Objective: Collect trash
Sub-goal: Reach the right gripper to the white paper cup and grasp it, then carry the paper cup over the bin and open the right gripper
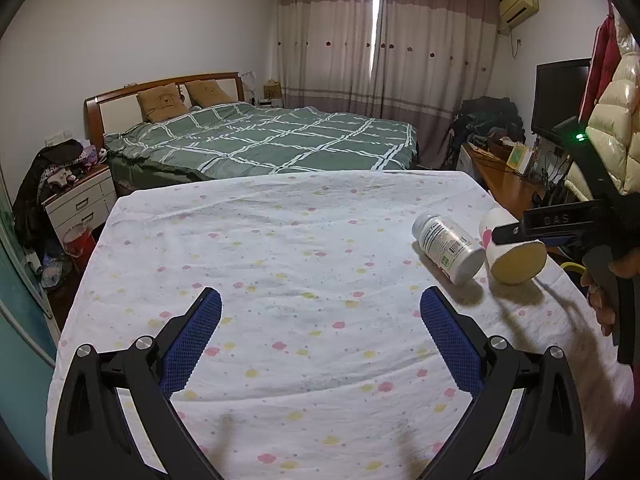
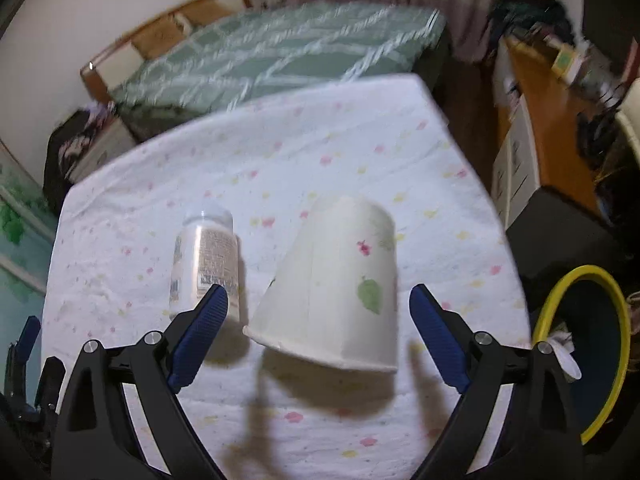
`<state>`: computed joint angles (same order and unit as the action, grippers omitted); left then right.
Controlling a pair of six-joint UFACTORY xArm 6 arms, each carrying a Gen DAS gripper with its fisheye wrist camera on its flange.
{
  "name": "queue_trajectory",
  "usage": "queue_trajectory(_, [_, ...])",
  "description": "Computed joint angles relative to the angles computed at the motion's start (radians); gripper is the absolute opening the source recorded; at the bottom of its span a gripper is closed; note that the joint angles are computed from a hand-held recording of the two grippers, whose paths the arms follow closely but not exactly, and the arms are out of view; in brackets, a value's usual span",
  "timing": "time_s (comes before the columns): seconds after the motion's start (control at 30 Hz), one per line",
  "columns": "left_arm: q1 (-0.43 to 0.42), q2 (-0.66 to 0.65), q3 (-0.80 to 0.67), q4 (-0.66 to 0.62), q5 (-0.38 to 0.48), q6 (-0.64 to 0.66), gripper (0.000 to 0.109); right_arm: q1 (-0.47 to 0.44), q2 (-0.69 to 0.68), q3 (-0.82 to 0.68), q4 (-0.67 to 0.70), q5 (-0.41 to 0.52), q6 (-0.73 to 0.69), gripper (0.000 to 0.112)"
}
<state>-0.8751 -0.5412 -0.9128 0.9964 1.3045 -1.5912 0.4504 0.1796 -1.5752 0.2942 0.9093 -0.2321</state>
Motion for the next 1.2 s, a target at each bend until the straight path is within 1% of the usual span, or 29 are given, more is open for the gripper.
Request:
queue_trajectory(0.13, [0.0, 0.0, 0.001, 0.0, -0.002, 0.001, 0.098, -0.011, 0.023, -0.029, -0.001, 0.044, 0.007, 0.086])
queue_trajectory(0.27, [0.002, 0.01, -0.004, 0.003, -0.009, 0.012, 0.098, -0.012, 0.026, -0.025, 0.006, 0.066, -0.007, 0.071])
queue_trajectory(0.3, [0.0, 0.012, -0.006, 0.006, -0.007, 0.013, 0.098, -0.014, 0.025, -0.021, 0.017, 0.07, -0.012, 0.069])
queue_trajectory(0.33, [-0.007, 0.013, -0.007, 0.009, 0.001, 0.012, 0.098, -0.015, 0.02, -0.013, 0.03, 0.066, -0.017, 0.068])
queue_trajectory(0.4, [-0.012, 0.016, -0.01, 0.012, 0.006, 0.013, 0.098, -0.016, -0.016, 0.035, 0.045, 0.028, -0.03, 0.063])
queue_trajectory(0.57, [-0.015, 0.016, -0.012, 0.013, 0.009, 0.01, 0.098, -0.026, -0.131, 0.168, 0.094, -0.06, -0.08, 0.061])
queue_trajectory(0.77, [-0.019, 0.018, -0.014, 0.015, 0.014, 0.011, 0.098, -0.068, -0.255, 0.281, 0.188, -0.101, -0.162, 0.061])
queue_trajectory(0.9, [-0.023, 0.021, -0.017, 0.019, 0.02, 0.014, 0.098, -0.124, -0.33, 0.341, 0.241, -0.111, -0.212, 0.061])
queue_trajectory(1.0, [-0.027, 0.023, -0.02, 0.02, 0.026, 0.014, 0.098, -0.178, -0.366, 0.378, 0.248, -0.131, -0.225, 0.061])
queue_trajectory(1.1, [-0.026, 0.023, -0.02, 0.018, 0.026, 0.016, 0.098, -0.232, -0.376, 0.404, 0.232, -0.161, -0.216, 0.061])
queue_trajectory(1.2, [-0.021, 0.023, -0.019, 0.013, 0.023, 0.022, 0.098, -0.295, -0.358, 0.407, 0.226, -0.169, -0.209, 0.061])
